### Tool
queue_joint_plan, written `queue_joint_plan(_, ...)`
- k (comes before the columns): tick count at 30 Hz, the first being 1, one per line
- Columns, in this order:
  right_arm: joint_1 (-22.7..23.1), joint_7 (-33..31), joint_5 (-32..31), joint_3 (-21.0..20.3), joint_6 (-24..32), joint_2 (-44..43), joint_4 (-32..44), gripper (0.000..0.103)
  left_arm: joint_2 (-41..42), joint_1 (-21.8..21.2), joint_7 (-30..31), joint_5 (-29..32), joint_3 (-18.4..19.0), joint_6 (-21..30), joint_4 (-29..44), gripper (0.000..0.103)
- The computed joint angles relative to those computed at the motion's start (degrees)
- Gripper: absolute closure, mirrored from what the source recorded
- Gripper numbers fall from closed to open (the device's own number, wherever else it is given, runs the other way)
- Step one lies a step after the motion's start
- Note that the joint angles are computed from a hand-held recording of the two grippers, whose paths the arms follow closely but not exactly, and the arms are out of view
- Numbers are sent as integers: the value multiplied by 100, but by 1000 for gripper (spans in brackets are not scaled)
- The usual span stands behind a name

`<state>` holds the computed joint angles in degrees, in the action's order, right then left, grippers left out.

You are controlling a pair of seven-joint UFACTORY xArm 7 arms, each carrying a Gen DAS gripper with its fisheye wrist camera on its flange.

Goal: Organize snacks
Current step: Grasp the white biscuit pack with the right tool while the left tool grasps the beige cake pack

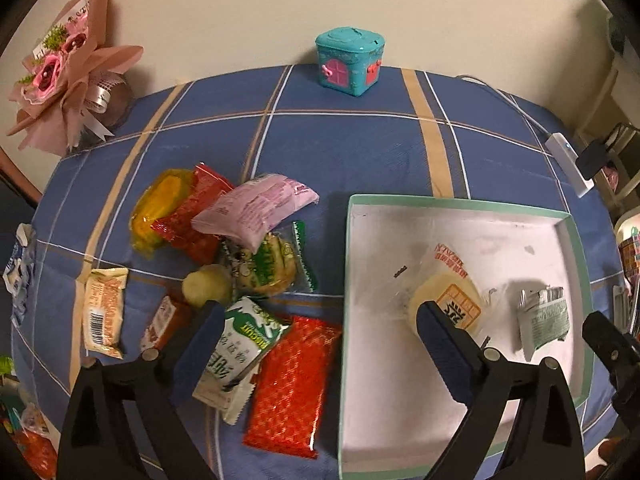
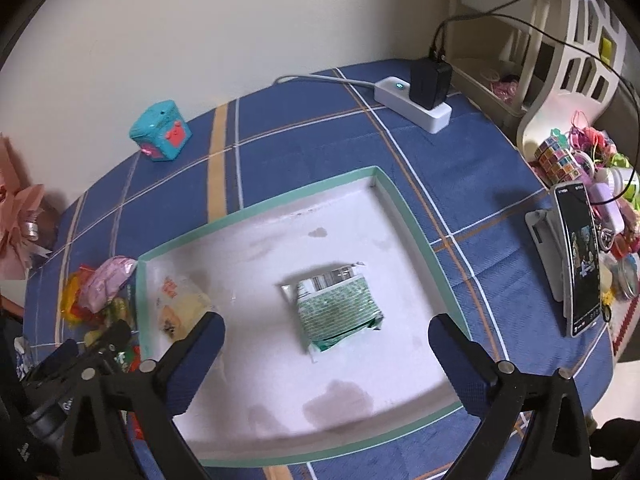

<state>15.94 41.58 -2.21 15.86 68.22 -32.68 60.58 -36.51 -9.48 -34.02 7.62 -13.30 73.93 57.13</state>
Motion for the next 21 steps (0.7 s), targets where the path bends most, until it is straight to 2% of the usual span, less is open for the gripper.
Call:
queue_joint_plan(14, 45, 299, -372, 389, 531, 131, 540, 0, -513, 234, 317, 86, 202, 211, -20, 6)
queue_joint_plan(21, 172, 527, -301, 466, 532, 267, 628, 0, -737, 432, 513, 3, 416, 400, -211, 6)
